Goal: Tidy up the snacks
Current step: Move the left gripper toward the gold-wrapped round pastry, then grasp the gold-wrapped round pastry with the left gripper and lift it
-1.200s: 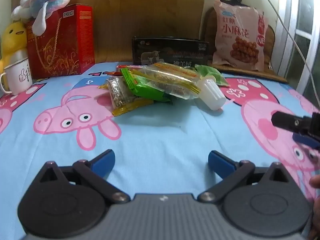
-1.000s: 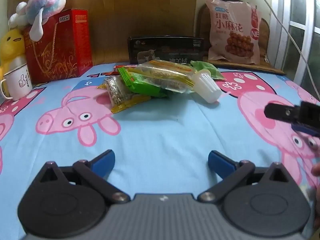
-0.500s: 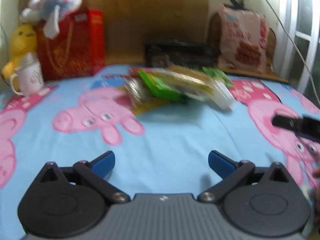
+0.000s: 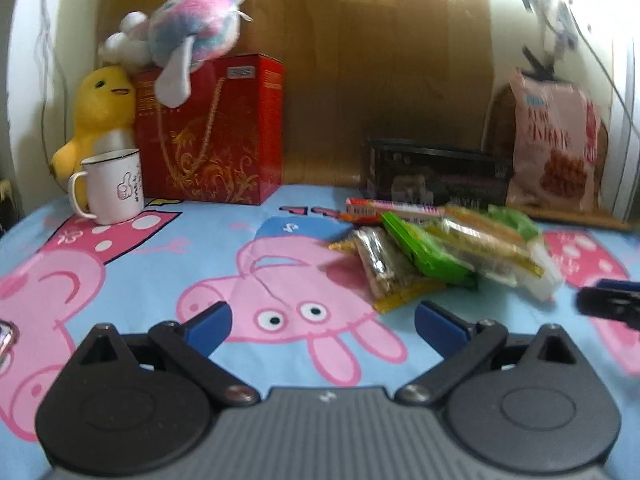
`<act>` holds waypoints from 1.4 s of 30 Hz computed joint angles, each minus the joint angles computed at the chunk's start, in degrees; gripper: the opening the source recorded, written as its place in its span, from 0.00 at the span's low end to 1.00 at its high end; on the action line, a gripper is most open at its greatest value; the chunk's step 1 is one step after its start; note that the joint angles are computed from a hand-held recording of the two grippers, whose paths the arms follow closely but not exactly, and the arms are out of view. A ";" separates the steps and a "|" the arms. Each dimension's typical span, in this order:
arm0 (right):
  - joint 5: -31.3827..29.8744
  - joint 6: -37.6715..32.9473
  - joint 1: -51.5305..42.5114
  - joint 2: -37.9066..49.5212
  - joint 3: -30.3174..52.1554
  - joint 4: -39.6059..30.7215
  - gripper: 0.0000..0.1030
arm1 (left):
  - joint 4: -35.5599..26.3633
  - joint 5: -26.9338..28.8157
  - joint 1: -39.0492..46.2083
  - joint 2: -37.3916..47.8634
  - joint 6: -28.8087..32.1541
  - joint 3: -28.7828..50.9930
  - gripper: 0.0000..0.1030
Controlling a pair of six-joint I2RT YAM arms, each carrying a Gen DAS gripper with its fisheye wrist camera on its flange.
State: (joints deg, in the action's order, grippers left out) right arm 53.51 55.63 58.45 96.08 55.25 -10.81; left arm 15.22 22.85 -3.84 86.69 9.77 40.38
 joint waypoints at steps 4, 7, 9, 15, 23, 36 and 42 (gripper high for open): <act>-9.12 -6.72 -5.14 0.28 0.12 10.58 0.44 | 1.75 3.09 1.64 -0.16 -2.47 -0.77 0.96; -12.20 -5.53 -8.37 2.14 1.88 11.70 0.44 | 3.30 3.84 1.61 -0.84 -2.57 -1.78 0.96; -13.01 -5.78 -9.18 3.55 3.66 10.03 0.15 | 3.97 3.93 1.42 -0.99 -2.21 -2.13 0.96; -11.16 -4.01 -6.45 1.21 0.88 9.83 0.07 | 4.25 4.99 2.02 -0.74 -2.99 -2.08 0.96; -21.09 -3.44 3.48 -6.26 -9.41 14.44 0.05 | -7.51 15.64 5.88 2.59 -0.70 4.92 0.96; -17.42 -6.35 1.33 -2.31 -4.64 9.43 0.57 | -31.47 22.91 -0.31 7.99 6.96 16.42 0.62; -16.34 -13.58 -0.18 1.55 -1.66 8.64 0.56 | -34.45 23.91 -1.72 8.09 8.55 16.07 0.49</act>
State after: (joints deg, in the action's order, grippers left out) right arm 37.16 42.05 58.27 97.63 53.59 -2.17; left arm -19.23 46.76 -5.57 94.78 18.32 56.45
